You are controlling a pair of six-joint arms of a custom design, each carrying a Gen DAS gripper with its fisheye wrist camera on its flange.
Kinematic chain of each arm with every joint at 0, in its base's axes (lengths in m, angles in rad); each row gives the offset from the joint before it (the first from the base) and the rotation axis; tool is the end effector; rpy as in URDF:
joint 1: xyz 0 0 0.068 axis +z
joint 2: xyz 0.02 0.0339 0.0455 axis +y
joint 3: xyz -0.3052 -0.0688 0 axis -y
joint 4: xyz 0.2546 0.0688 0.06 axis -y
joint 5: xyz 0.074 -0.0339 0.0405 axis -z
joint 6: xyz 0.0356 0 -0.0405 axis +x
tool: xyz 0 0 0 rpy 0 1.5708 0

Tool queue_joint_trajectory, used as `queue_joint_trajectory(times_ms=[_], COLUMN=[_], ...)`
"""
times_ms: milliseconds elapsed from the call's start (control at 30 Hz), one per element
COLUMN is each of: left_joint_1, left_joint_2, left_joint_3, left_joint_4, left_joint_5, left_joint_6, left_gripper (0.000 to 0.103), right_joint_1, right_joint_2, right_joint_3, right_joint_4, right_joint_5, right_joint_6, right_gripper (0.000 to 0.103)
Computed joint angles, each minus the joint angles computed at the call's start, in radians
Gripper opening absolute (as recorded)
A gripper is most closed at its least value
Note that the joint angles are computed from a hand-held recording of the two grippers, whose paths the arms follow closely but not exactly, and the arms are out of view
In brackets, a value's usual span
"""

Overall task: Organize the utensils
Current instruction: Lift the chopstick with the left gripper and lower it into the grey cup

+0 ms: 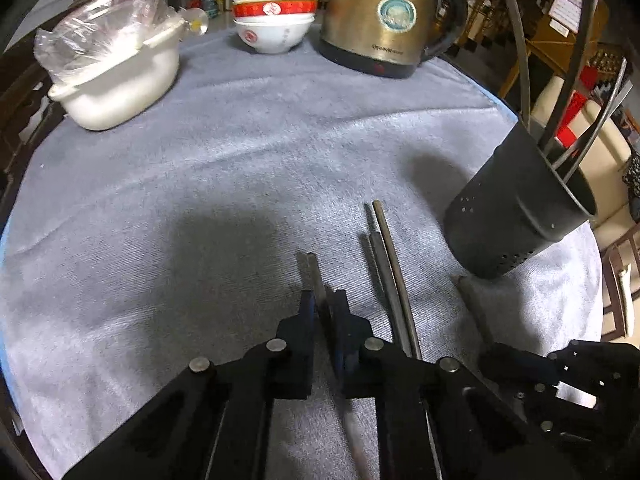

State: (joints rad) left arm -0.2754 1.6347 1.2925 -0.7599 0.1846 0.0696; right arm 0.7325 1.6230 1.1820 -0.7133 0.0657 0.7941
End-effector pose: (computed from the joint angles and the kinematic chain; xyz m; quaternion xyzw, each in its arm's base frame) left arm 0.3338 -0.1011 0.2919 0.1873 0.9505 -0.1129 0.2208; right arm 0.2514 0.2230 0.2637 0.0369 0.9772 0.1196 0.1715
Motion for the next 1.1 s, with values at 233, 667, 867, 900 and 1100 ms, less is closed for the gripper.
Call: queue_joint_trajectory(times_ms=[233,667,867,900,1100], left_joint_1=[0.009,0.028,-0.026,-0.039,-0.106], left_joint_2=[-0.178,-0.398,-0.398,-0.392,-0.331], left_joint_3=[-0.065,0.069,0.177,0.198,0.319], left_joint_4=[0.013,-0.096,-0.079,-0.074,-0.030], left_joint_5=[-0.045,0.024,0.012,0.005,-0.025], left_joint_6=[-0.003,-0.051,-0.118,-0.127,-0.186], left_gripper=[0.005,0.005,0.005,0.005,0.005], right_joint_1=[0.027,0.122,0.051,0.032,-0.035], right_joint_2=[-0.181,-0.433,-0.511,-0.520,-0.519], right_joint_3=[-0.068,-0.069,-0.108,-0.113,-0.132], right_joint_4=[0.054,0.132,0.262,0.295,0.511], right_joint_5=[0.037,0.249,0.308,0.324,0.451], right_joint_6=[-0.026,-0.036,-0.041,-0.059,-0.164], right_gripper=[0.006,0.006,0.006,0.006,0.006])
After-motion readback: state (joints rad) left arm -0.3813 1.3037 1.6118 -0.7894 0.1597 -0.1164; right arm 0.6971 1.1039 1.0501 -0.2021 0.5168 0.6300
